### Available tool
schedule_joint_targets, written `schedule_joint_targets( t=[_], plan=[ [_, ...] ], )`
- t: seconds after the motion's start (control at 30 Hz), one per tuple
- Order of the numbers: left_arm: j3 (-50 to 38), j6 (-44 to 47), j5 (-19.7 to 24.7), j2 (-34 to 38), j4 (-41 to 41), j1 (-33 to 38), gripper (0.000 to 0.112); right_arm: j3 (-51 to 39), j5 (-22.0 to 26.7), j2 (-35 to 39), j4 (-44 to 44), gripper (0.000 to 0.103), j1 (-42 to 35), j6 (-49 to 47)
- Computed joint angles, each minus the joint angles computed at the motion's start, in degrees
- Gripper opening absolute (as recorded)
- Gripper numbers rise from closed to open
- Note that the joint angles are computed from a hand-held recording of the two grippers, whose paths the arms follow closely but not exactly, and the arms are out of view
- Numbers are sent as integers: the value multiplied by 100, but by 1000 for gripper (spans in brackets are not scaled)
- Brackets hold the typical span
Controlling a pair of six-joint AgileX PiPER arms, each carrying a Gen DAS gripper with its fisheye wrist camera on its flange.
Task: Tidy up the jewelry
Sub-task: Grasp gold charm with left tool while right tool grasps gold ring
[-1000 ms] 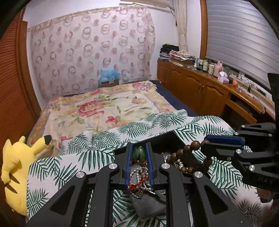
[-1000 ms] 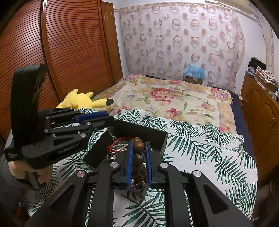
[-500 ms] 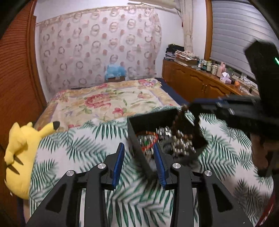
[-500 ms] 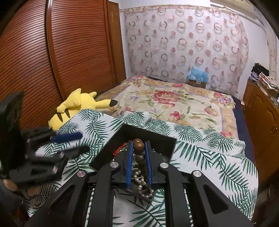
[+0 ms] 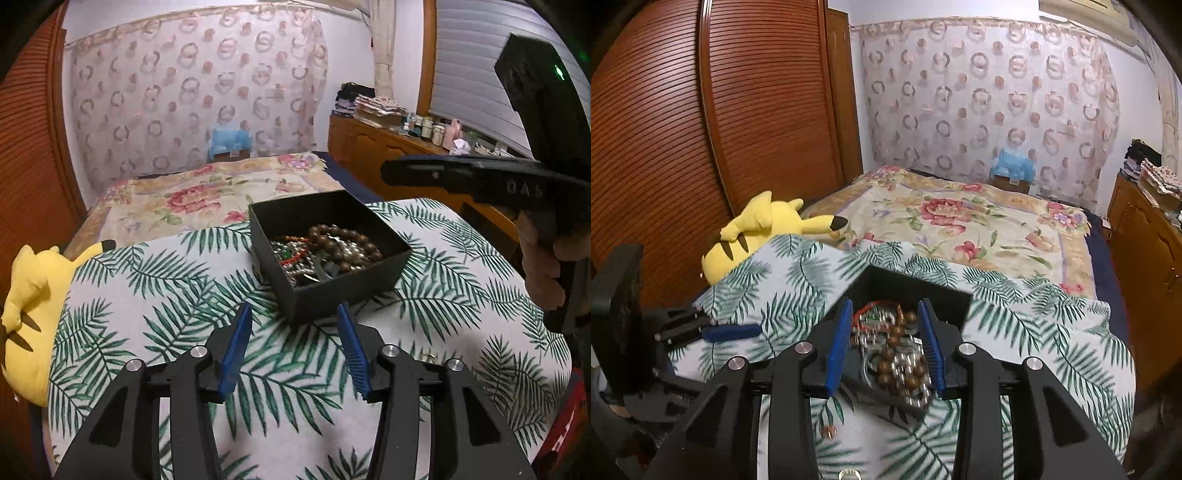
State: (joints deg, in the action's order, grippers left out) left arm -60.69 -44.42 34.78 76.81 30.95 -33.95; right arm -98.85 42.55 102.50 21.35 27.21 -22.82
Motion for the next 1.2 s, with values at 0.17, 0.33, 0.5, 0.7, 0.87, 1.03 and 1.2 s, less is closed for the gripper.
schedule_joint_targets(
  t=[0.17,0.33,0.5,0.7,0.87,1.03,1.2],
  plan=[
    [84,-237,40,-3,144,-238,56,1211,-359,-663,193,39,-66,-444],
    [181,-365,16,83,170,-414,59,2242,-608,-1128,377,39,-110,-868],
    [184,-293,-16,257,30,-469,60,2847,-721,-1257,284,39,-13,-941],
    [208,-74,-37,343,-194,-472,60,3197,-706,-1272,310,39,176,-1054],
    [225,-22,-35,344,-225,-471,60,3188,-732,-1166,-42,39,337,-784],
    [232,33,-45,375,-289,-449,60,3131,-877,-1108,-781,33,581,-148],
    [241,74,-25,356,-325,-461,60,3156,-887,-1072,-1119,25,667,122]
  ],
)
